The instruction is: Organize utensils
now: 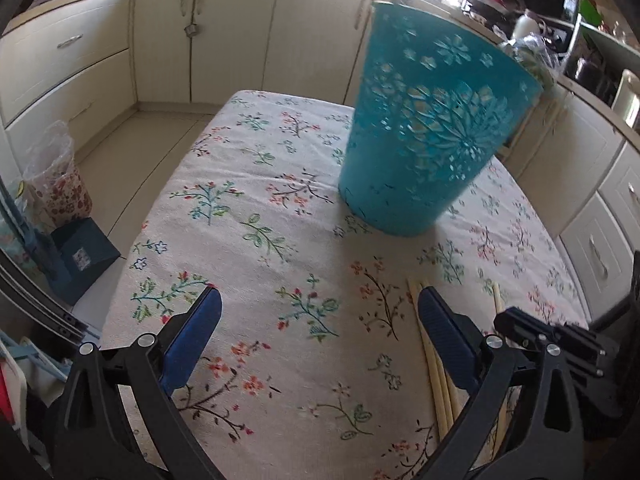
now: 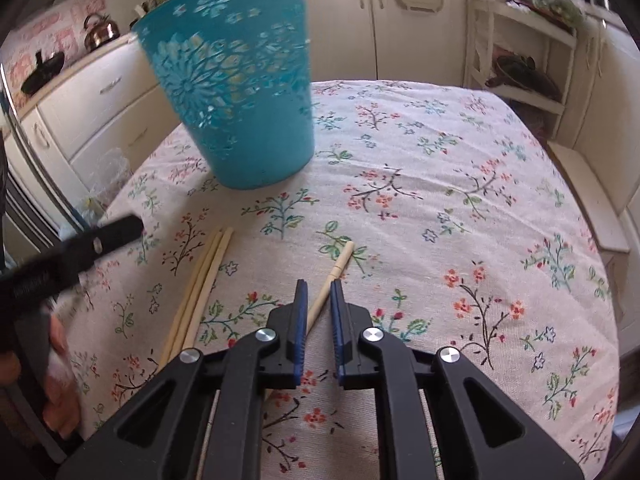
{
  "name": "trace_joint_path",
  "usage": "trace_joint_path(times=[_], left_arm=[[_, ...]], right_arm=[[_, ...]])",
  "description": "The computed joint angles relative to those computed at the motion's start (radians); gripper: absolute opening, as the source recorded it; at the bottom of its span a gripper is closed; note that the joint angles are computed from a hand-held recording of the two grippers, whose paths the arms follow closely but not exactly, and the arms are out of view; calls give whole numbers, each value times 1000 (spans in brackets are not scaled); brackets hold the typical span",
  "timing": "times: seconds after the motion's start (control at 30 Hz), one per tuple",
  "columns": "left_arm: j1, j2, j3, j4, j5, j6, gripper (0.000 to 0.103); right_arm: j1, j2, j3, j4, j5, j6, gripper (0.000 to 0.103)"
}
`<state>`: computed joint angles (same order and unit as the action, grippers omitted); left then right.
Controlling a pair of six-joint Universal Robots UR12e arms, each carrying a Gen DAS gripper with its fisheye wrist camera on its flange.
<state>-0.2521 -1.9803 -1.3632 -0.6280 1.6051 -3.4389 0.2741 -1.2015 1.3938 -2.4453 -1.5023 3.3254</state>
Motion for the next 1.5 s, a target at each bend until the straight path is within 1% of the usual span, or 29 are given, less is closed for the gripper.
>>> trace_joint_path(times=[0.1, 0.17, 0.23, 0.37, 0.53, 0.7, 0.77, 0.83, 0.9, 1.0, 1.13, 1.23, 1.27, 1.3, 1.37, 1.43, 1.47, 1.5], left_arm=[[-29, -14, 35, -69, 56, 80, 95], [-44, -25, 56, -110, 88, 118, 95], [-51, -33, 73, -144, 107, 131, 94], [-62, -43, 96, -195, 146, 124, 92], [-67, -52, 107, -195, 168, 141, 92], [-72, -62, 125, -213, 167, 149, 90], [-76, -65, 131, -221, 178, 152, 85], [-75, -66, 137, -245, 169, 157, 82], [-74, -64, 132, -240, 165, 150, 81], [-71, -62, 129, -236, 148, 157, 77], [-67, -62, 128, -225, 108, 191, 62], [-57, -63, 132, -224, 45, 225, 47], [-54, -64, 135, -224, 28, 247, 41], [-53, -65, 137, -225, 16, 269, 38], [-46, -66, 141, -231, -24, 321, 21], [-44, -69, 148, -241, -35, 366, 16], [-44, -70, 151, -244, -33, 385, 11], [-44, -70, 152, -245, -22, 405, 11]], right_arm=[[-19, -5, 13, -17, 66, 37, 12], [-28, -6, 21, -28, 101, 58, 12], [-34, -7, 24, -35, 120, 72, 12], [-35, -11, 31, -45, 133, 83, 12], [-40, -14, 40, -56, 155, 92, 15], [-44, -13, 41, -60, 165, 86, 18], [-44, -13, 41, -60, 164, 86, 18], [-43, -13, 42, -62, 165, 88, 18], [-45, -13, 43, -65, 170, 91, 18], [-45, -14, 46, -69, 170, 95, 18], [-45, -14, 46, -70, 172, 96, 18], [-47, -15, 48, -71, 177, 100, 18], [-47, -15, 48, -72, 178, 101, 18], [-48, -15, 49, -72, 179, 101, 18], [-49, -15, 50, -73, 180, 101, 18], [-50, -16, 50, -74, 184, 102, 18], [-51, -16, 51, -74, 186, 102, 18], [-52, -16, 51, -75, 188, 103, 18]])
